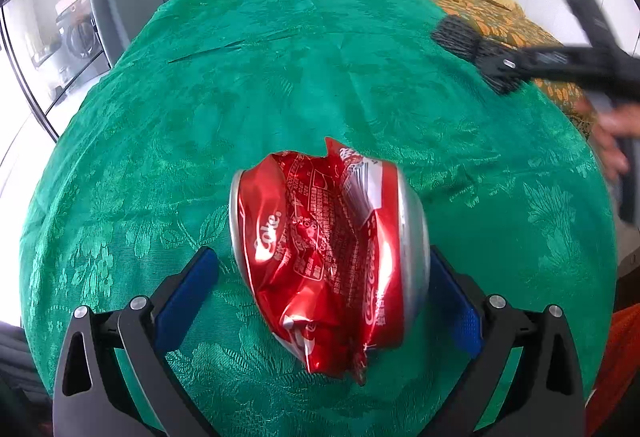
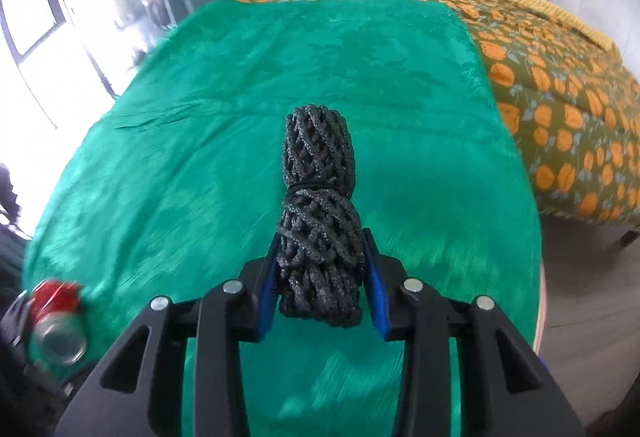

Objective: Collect trash
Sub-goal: 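Carry the Coke can and black bundle to the blue wastebasket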

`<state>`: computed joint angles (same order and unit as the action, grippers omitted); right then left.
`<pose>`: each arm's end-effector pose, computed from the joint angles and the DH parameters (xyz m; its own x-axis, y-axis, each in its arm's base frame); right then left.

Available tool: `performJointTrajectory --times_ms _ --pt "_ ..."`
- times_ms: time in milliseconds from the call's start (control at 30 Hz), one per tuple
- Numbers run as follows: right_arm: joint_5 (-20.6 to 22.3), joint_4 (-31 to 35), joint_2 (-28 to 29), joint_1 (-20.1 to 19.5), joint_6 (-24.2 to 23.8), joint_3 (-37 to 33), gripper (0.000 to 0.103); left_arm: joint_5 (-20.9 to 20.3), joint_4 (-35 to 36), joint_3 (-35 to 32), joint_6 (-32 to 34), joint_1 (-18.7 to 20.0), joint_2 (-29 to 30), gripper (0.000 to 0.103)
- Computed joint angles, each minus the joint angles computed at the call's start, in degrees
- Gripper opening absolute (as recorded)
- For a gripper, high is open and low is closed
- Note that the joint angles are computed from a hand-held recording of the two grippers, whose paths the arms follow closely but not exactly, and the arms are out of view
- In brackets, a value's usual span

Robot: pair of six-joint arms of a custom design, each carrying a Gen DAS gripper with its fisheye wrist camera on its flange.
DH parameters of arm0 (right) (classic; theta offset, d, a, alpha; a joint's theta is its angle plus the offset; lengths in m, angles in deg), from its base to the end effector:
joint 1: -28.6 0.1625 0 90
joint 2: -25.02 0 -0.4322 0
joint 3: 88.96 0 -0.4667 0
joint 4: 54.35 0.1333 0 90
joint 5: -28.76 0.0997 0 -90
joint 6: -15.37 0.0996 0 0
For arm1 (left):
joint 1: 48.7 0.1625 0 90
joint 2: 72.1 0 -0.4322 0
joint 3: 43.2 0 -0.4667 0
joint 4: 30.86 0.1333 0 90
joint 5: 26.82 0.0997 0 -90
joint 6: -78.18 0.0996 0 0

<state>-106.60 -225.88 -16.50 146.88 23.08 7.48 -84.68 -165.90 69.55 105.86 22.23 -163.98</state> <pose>0.3925 -0.5977 0.0492 -0.8197 0.0539 0.5703 -0.3165 0.7873 -0.5292 -0.0028 -0.5782 0.3921 -0.6332 0.4632 -0.6200 0.6688 0.7307 -0.1371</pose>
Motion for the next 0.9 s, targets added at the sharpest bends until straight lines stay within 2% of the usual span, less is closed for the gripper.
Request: performJointTrajectory --times_ms 200,300,400,467,500,533,600,767,900 --pt "5.5 -2.2 -6.6 5.1 7.8 12.2 0.036 0.2 -0.2 0.0 0.1 0.0 0.0 0.098" --pt "3.6 -0.6 -7.4 8.0 11.1 15.5 0.036 0.4 -0.5 0.1 0.2 -0.1 0.1 0.098" --pt "0.5 2.5 -6.3 9.6 14.1 15.9 0.036 0.2 -0.3 0.0 0.0 0.0 0.1 0.098" --pt "-0.4 2.8 -5.6 9.8 15.3 16.2 0.039 -0.8 0.3 -0.3 -0.2 0.3 -0.1 0.098" --pt "-0.3 1.9 -5.7 9.8 15.7 16.7 0.047 -1.9 1.1 -0.5 0.1 0.7 -0.5 0.097" --pt "0.0 1.7 -5.8 9.7 16.2 17.1 0.063 -3.1 2.0 -0.6 0.3 1.0 -1.0 0.098" --pt "0.7 0.8 -6.7 10.1 16.9 18.3 0.072 -5.9 4.1 -1.0 1.4 1.9 -2.3 0.098" --pt "0.5 1.7 -9.3 10.6 17.6 19.8 0.076 -10.9 6.7 -1.8 2.5 3.9 -4.5 0.097" --pt "2.0 1.3 -10.2 10.3 16.5 18.8 0.077 -12.6 6.3 -2.5 1.4 3.5 -4.1 0.097"
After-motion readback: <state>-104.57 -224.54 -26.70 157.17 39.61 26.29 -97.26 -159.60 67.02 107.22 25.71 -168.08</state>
